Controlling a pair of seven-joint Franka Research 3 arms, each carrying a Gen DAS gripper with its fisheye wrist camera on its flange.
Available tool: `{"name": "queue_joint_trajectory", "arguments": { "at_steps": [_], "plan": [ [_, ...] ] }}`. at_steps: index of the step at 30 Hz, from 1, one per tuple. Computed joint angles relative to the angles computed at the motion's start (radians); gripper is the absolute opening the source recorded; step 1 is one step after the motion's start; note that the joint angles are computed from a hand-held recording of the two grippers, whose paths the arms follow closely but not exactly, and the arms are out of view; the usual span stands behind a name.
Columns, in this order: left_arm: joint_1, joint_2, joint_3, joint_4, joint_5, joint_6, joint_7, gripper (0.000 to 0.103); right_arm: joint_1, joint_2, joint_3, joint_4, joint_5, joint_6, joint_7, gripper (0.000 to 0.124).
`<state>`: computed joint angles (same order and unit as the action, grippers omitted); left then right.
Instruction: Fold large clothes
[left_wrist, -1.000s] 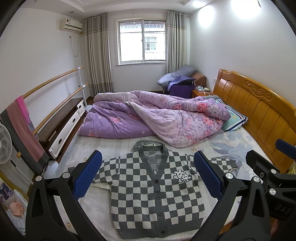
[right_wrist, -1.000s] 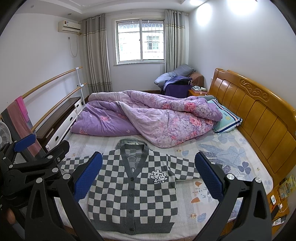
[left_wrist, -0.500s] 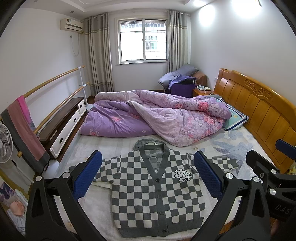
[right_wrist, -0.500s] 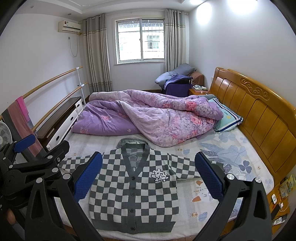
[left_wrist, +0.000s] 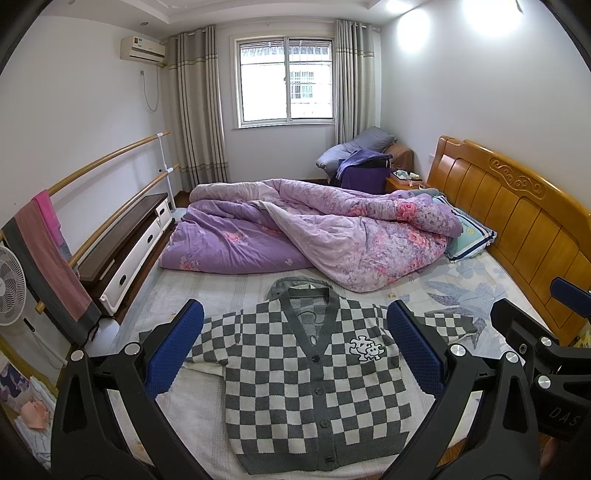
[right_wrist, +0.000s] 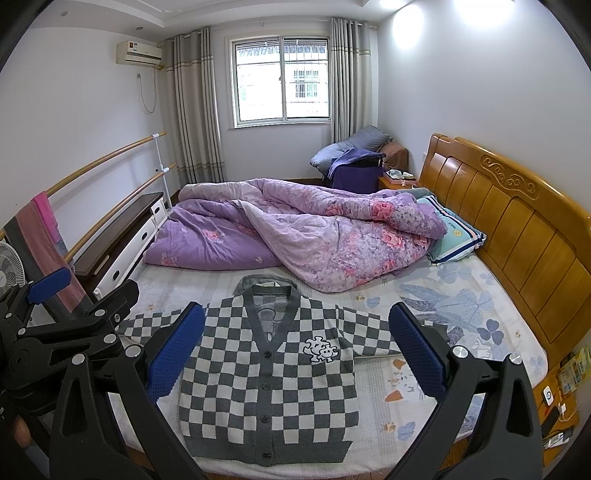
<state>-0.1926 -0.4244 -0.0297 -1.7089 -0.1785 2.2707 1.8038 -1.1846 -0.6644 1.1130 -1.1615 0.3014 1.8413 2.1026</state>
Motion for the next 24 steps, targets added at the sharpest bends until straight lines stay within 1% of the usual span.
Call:
{"name": "queue_joint_trajectory", "arguments": {
  "at_steps": [9, 10, 14, 15, 16, 18, 24],
  "plan": [
    [0.001, 0.000, -0.001, 0.002, -0.001, -0.004, 0.001, 0.099, -0.018, -0.012, 0.006, 0.008, 0.016, -0.007, 0.001, 0.096],
    [0.001, 0.000, -0.001, 0.002, -0.001, -0.004, 0.002, 0.099, -0.040, -0.009, 0.021, 0.029, 0.018, -0.015, 0.002, 0.096],
    [0.001, 0.002, -0.001, 0.005, -0.001, -0.010, 0.001, 0.099, -0.065, -0.022, 0.018, 0.045, 0.048, -0.029, -0.007, 0.096],
    [0.000, -0.017, 0.012, -0.026, -0.011, 0.002, 0.017, 0.099, -0.074, -0.027, 0.018, 0.051, 0.056, -0.035, -0.009, 0.096],
    [-0.002, -0.032, 0.020, -0.047, -0.017, 0.006, 0.029, 0.099, -0.070, -0.033, 0.006, 0.042, 0.067, -0.031, -0.015, 0.096],
    [-0.002, -0.034, 0.021, -0.051, -0.016, 0.006, 0.032, 0.099, -0.074, -0.039, 0.000, 0.041, 0.077, -0.032, -0.020, 0.096],
    [-0.003, -0.031, 0.024, -0.060, -0.023, 0.016, 0.037, 0.099, -0.084, -0.048, -0.005, 0.044, 0.093, -0.042, -0.023, 0.096]
  ]
}}
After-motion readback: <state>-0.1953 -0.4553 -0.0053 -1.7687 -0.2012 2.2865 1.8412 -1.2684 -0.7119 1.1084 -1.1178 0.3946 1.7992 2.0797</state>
